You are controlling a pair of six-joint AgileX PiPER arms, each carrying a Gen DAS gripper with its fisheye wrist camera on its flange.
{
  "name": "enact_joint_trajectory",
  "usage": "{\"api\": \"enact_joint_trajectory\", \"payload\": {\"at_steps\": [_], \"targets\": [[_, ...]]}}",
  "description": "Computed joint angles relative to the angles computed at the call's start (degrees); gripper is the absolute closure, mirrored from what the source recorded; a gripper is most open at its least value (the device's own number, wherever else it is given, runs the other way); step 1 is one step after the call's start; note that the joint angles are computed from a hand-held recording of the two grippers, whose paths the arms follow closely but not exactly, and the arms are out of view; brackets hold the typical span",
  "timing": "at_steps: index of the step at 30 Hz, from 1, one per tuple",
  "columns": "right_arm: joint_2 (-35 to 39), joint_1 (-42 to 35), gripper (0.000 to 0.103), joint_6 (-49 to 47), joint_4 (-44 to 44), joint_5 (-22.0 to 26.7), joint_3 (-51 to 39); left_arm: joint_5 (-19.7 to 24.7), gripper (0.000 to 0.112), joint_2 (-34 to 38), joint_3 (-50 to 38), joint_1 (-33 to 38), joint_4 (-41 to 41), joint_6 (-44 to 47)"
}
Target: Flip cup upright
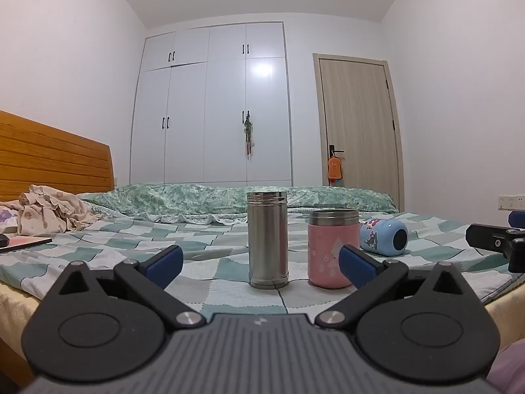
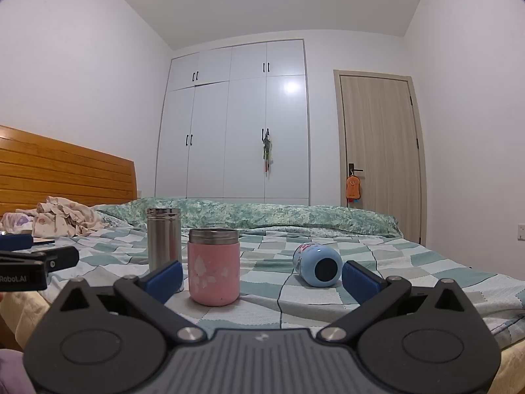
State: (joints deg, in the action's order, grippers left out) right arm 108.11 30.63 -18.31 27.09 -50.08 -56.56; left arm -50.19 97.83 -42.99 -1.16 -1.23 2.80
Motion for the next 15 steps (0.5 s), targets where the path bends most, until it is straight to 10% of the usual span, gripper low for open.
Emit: {"api": "enact_joint_trajectory", "payload": {"at_steps": [15], "targets": [[-0.02, 0.01, 0.0, -0.05, 0.0, -0.12, 0.09, -0.11, 0.009, 0.04, 0.0, 0.01, 0.05, -0.15]]}}
